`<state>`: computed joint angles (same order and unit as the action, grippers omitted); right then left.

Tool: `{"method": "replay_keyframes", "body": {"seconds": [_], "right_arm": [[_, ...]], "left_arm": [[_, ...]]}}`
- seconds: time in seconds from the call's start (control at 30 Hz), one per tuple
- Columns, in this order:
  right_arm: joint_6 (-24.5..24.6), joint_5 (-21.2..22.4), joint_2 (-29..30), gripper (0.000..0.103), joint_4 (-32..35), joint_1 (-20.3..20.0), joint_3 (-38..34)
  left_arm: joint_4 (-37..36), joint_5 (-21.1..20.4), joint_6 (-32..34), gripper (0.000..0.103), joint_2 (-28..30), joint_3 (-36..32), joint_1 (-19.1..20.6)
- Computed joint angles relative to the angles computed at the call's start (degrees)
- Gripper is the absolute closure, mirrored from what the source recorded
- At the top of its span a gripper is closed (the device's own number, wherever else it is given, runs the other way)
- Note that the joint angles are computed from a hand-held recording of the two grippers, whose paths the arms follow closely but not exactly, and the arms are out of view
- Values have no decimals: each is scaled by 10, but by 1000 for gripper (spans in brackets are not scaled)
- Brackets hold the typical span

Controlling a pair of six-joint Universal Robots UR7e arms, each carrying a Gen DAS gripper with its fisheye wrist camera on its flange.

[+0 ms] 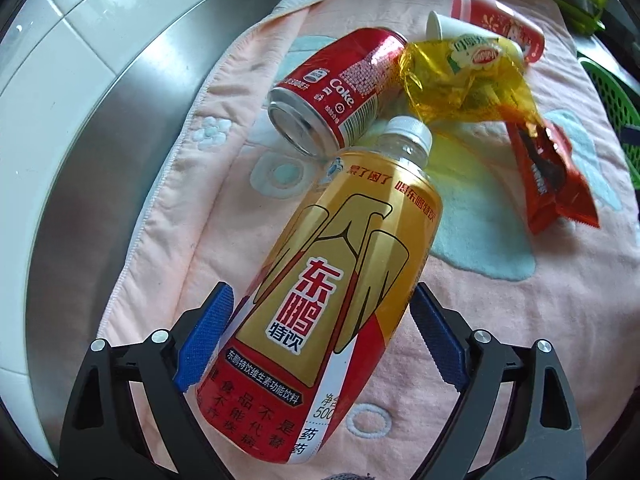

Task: Collect trash
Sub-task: 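Grasp the yellow-red drink bottle with the left gripper while the right gripper grasps the orange snack bag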

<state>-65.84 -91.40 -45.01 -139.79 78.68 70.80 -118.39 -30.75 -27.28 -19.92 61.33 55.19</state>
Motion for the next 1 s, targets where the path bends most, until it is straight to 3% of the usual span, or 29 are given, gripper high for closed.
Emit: {"method": "replay_keyframes", "body": {"seconds": [0.33,0.4,0.67,0.83,1.0], "right_arm": [[30,-12,19,17,39,8,-26],[59,-16,28,17,57,12,-41],[202,-28,68,17,125,29,-106],[280,-62,92,17,85,42,-115],[307,-122,115,19,-3,56,-103]], "left_arm": [[62,-37,-128,25,-11,-6,-11],[85,-42,-153,26,-10,-13,-13],[41,-49,-184,28,-25,13,-12],[30,-45,-186,28,-27,21,-12],[19,-44,-192,28,-33,35,-18]]}}
